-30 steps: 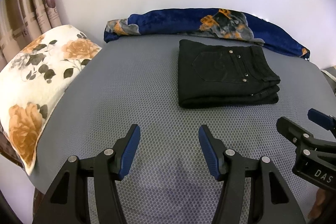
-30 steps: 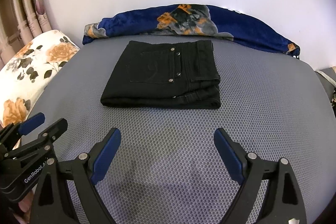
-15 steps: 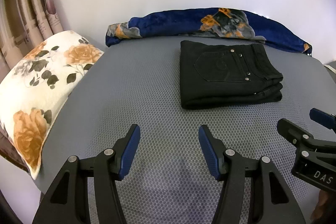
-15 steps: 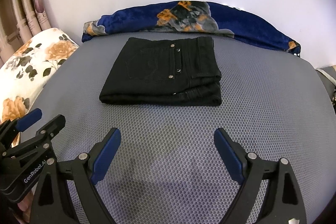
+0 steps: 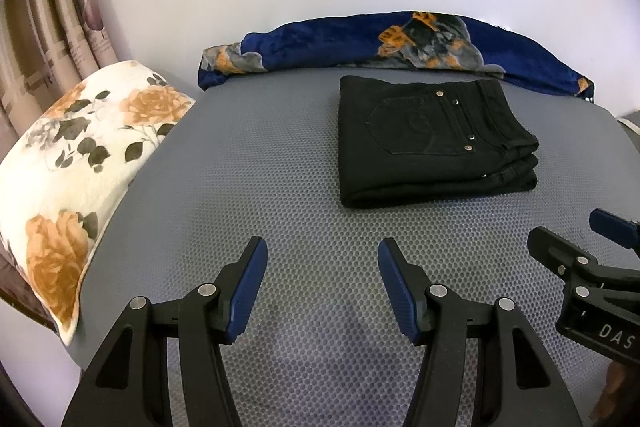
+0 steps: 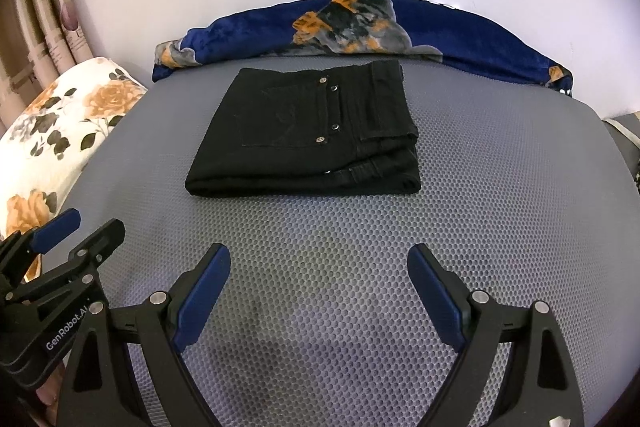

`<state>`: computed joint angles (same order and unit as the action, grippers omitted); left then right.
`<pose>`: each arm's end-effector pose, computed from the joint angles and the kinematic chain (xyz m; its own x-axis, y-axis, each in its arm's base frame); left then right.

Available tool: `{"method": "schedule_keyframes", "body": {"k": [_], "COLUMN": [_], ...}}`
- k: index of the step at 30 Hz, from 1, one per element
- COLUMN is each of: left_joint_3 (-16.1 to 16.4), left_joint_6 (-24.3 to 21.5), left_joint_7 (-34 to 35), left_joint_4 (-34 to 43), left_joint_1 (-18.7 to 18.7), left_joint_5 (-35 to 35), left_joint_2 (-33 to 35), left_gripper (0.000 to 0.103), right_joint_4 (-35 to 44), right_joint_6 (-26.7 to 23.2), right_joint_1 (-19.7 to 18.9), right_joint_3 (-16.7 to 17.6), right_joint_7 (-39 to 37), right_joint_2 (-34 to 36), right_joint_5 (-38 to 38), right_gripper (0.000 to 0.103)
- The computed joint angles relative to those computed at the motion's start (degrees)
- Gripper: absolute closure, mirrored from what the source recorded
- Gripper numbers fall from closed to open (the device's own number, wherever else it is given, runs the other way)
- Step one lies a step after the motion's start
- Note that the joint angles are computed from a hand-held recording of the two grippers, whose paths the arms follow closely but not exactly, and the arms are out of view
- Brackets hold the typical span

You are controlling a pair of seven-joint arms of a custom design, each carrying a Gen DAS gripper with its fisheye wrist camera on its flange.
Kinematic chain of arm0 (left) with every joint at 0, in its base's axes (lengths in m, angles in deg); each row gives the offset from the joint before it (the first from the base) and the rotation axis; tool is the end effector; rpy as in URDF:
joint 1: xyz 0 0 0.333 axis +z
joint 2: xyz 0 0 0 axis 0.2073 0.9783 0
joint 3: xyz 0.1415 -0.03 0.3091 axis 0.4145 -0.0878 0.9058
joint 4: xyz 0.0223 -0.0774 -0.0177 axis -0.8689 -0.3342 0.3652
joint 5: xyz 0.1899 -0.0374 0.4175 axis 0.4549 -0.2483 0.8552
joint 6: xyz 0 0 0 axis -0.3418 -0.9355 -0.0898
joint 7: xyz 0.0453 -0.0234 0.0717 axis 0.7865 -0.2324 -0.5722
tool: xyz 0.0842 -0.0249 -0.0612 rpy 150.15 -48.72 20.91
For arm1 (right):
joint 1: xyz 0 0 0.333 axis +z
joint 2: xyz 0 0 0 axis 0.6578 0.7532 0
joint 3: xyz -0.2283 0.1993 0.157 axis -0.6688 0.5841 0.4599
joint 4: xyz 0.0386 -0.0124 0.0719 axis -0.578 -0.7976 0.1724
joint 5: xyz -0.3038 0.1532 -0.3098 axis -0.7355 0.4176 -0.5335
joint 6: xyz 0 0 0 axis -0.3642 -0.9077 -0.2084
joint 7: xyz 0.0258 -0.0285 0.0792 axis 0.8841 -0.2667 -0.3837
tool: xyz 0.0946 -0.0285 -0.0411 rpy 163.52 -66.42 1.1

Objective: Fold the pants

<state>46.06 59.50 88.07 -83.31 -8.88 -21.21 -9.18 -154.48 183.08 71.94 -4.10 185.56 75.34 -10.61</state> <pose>0.6349 -0.4172 0.5374 -0.3260 -0.9352 -0.1384 -0.6671 0.3313 -0.6672 0.5962 0.4297 0.5347 -0.3240 -0.9409 -0.0991 -0.7392 0.3171 -0.5941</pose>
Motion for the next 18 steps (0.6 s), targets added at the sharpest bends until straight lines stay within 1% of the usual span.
{"method": "schedule_keyframes", "body": {"k": [11, 18], "left_joint_3": [0.0, -0.2], "left_joint_6": [-0.2, -0.5], "left_joint_7": [1.1, 2.2], "left_joint_4": [0.8, 1.4], "left_joint_1": [0.0, 0.4], "left_joint_5": [-0.6, -2.2], "left_joint_2": [0.9, 1.5], "left_gripper": [0.044, 0.044], "right_joint_4": [0.2, 0.4], "right_joint_6": [-0.1, -0.3], "right_joint_1": [-0.1, 0.0], "right_joint_3": [0.0, 0.0], "right_joint_7": [0.0, -0.2], "right_joint_2": [0.2, 0.4], "right_joint_5": [0.7, 1.0], "right_gripper": [0.014, 0.014]}}
